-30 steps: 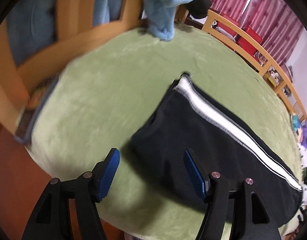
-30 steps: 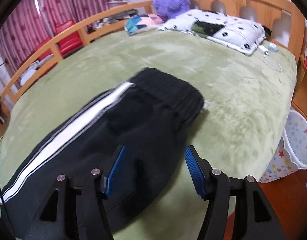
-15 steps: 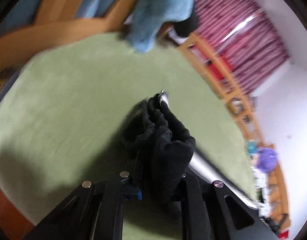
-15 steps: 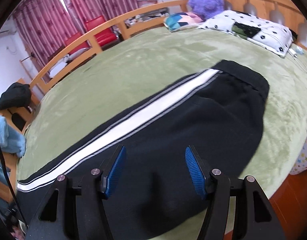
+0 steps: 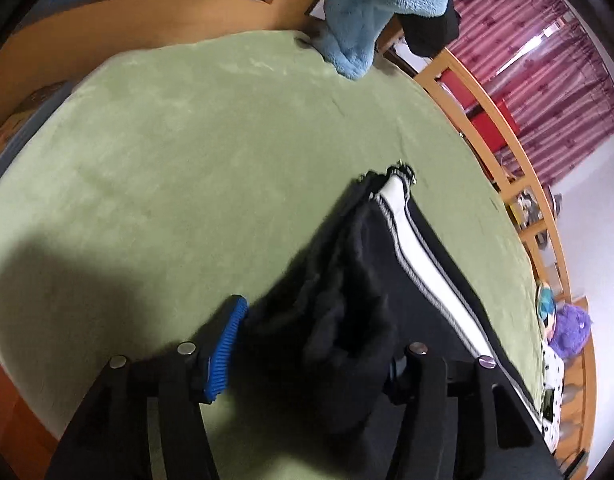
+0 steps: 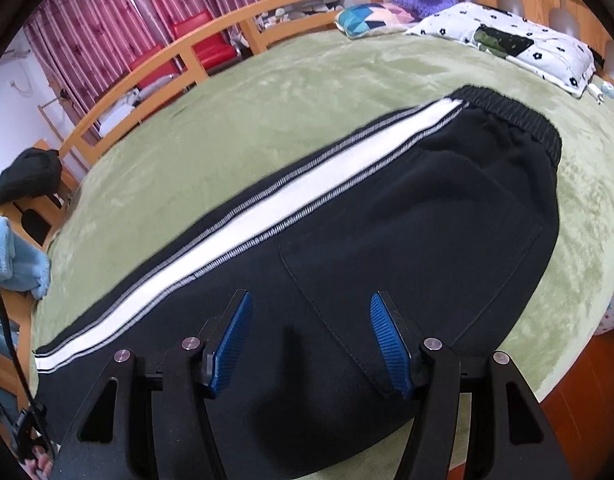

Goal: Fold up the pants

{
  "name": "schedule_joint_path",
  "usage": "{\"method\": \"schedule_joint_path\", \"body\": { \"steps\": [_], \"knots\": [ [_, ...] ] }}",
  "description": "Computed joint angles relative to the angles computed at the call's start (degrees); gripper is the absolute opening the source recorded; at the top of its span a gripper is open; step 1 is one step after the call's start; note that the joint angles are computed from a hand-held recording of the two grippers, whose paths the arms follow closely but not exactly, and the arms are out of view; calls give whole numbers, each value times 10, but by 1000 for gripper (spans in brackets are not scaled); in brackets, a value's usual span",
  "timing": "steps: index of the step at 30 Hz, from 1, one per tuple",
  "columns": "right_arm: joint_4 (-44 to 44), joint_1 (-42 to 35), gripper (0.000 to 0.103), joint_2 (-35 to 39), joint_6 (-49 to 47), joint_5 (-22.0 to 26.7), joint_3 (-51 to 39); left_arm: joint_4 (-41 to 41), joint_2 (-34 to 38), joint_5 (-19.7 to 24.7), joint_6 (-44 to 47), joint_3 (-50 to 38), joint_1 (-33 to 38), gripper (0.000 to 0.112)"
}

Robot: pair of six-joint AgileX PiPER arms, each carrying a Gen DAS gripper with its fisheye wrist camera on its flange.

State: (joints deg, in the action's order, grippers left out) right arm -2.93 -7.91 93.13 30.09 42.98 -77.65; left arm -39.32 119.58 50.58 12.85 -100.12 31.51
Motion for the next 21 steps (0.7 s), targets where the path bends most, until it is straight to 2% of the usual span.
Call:
{"method": "schedule_joint_path", "body": {
  "steps": [1,3,5,9,13,16,21],
  "knots": [
    [-1,1,61,7,-3,3,-1,22,2,-6,-21,-14,-10,34],
    [-4,6,61,27,-13,11,1,39,-5,3,-20,-33,-20,25],
    [-20,11,61,45,-20,4,10,48,-23,10,-7,-41,-16,25],
    [-65,26,60,57,-4,6,10,146,-71,18,-24,-79,-67,25],
    [-38,16,60,32,-27,15,0,189,-132,7,-8,-90,-132,25],
    [-10,5,60,6,-61,9,-3,198,-156,39,-1,-141,-203,24],
    [15,-16,62,-47,-96,-21,27,252,-140,85,-38,-233,-361,24]
  ]
}}
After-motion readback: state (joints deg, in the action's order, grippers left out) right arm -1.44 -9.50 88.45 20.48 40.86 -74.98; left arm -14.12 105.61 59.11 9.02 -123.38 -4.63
